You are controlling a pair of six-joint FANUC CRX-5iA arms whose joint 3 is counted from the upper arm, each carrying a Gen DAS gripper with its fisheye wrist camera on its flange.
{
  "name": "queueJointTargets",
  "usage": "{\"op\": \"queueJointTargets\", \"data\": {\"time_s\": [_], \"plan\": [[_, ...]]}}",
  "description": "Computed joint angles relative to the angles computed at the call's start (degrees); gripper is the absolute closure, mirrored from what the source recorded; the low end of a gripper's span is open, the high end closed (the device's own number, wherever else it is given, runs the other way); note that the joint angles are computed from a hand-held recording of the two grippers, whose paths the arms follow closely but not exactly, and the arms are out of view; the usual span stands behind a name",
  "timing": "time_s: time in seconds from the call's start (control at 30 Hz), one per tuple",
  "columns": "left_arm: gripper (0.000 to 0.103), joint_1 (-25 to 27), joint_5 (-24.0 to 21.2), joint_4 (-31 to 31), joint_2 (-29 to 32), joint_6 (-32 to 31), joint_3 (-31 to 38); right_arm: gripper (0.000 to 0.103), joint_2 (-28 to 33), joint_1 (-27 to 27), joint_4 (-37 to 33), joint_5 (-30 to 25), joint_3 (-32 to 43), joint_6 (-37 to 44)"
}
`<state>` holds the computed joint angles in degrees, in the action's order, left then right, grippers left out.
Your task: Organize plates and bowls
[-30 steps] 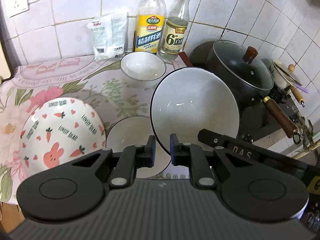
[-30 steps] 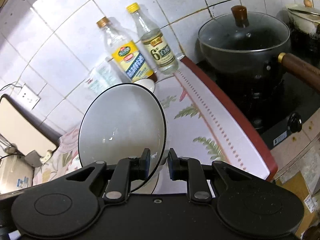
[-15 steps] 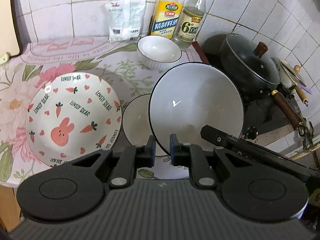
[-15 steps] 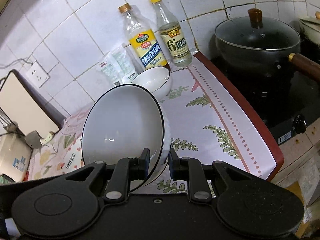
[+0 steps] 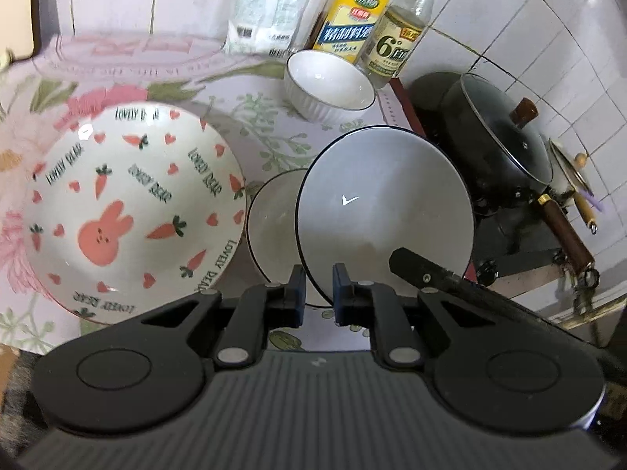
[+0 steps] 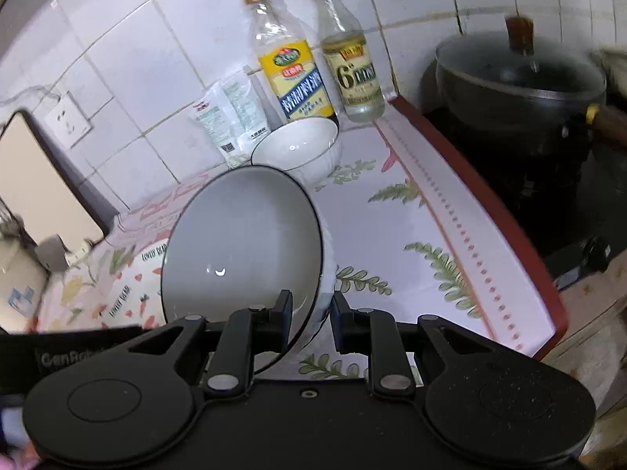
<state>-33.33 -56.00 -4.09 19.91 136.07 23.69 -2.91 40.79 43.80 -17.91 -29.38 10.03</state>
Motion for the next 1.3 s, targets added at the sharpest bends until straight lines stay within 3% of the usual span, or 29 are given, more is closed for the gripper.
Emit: {"op": "queueJointTargets", "data": {"time_s": [0.2, 0.37, 0.7, 0.93, 1.13, 1.3], "plan": [[0.090, 0.13, -1.91, -0.73, 1.07, 0.35, 1.28, 0.078, 1.35, -0.77, 6.55, 1.91, -0.63, -2.18], [0.090, 1.21, -2.34, 1.29, 1.28, 0.26, 0.61, 0.078, 2.60, -1.02, 5.73, 2.58, 0.08, 0.62], [0.090, 1.99, -3.98, 2.77, 2.57, -0.16, 1.41, 0.077, 4.68, -0.67, 15.45, -0.50, 0.09, 0.57], [0.089, 2.23, -3.49, 3.09, 2.41, 1.20, 0.79, 0.077, 6.17, 0.85, 20.14, -5.76, 1.12, -0.11], [0.087, 2.32, -2.54, 3.35, 1.95, 1.01, -0.03, 0.072, 6.79, 0.14, 23.66, -6.05, 0.90, -2.69], [0.087, 2.30, -2.20, 3.18, 1.63, 0.97, -0.29, 0.072, 5.94, -1.62, 26.69, -2.62, -0.66, -5.63]]}}
